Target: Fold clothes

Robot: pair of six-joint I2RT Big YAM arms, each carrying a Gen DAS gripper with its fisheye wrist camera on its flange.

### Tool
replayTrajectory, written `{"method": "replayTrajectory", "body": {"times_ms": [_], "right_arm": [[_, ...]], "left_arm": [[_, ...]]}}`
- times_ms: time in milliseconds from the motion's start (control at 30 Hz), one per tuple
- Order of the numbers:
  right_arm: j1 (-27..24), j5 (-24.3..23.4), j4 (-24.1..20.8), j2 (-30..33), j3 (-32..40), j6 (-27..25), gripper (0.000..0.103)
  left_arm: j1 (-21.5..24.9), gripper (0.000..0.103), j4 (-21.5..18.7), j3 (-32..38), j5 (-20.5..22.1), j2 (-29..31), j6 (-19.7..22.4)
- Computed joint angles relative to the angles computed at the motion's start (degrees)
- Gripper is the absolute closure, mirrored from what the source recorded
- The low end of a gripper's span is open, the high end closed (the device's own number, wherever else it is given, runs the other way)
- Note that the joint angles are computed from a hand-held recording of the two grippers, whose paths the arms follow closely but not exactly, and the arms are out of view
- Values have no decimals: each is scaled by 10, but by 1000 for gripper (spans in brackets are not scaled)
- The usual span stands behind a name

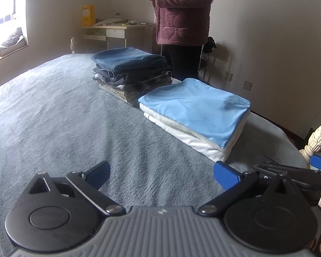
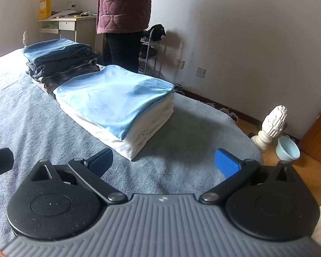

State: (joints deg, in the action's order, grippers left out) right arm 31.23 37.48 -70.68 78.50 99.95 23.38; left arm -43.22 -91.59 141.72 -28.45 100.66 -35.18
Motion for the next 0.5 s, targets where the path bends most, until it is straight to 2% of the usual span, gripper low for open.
{"method": "replayTrajectory", "body": {"times_ms": [500], "right_arm": [[4,1,-3,3,4,4,1]], "left_arm": [[1,0,-4,2,0,1,-5]]}}
